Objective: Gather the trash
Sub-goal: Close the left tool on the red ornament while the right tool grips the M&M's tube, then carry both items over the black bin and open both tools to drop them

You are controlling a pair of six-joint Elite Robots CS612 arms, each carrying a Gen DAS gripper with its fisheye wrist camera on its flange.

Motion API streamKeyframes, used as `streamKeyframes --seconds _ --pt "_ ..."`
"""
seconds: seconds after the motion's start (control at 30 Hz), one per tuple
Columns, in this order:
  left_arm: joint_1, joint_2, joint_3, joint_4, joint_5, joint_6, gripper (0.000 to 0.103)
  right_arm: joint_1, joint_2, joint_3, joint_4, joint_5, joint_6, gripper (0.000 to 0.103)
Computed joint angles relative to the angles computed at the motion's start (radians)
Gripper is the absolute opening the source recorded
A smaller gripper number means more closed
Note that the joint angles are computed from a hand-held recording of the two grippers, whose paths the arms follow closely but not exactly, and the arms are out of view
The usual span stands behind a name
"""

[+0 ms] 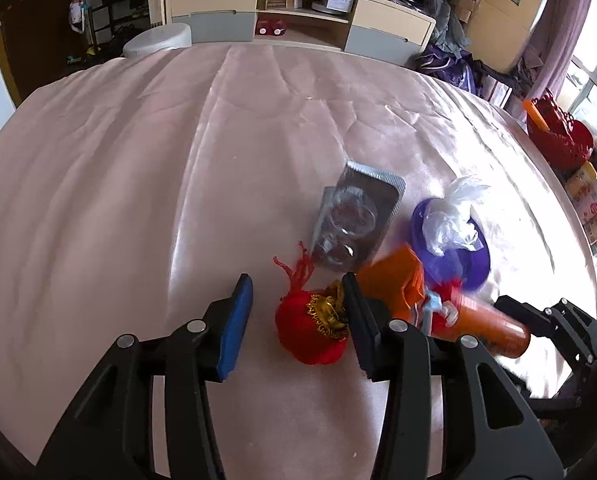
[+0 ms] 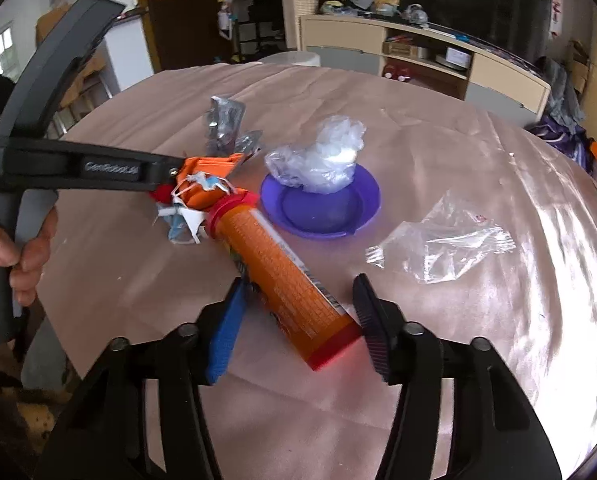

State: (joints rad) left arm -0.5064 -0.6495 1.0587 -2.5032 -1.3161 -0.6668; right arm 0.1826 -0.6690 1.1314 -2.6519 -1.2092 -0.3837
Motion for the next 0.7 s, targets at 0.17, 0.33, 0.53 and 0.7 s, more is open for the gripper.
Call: streamKeyframes --seconds 0.17,0.33,0.53,0.7 --pt "-0.006 0.002 -0.002 0.004 0.016 0.031 0.047 -0.012 -0.018 0.022 0.01 -0.023 0.016 0.03" --pt "-0.015 0.001 0.002 0.009 0.043 0.059 0.047 -0.019 -0.037 0.049 0.015 -0.039 0.006 0.029" --pt "-0.03 -0.031 0.054 0.017 0.054 0.076 0.031 -0.026 -0.053 0.059 0.061 -0.032 0.041 0.029" --pt "-0.048 -0.076 0.116 0.038 0.073 0.069 0.031 -0.03 -0.08 0.085 0.106 -0.017 0.074 0.029"
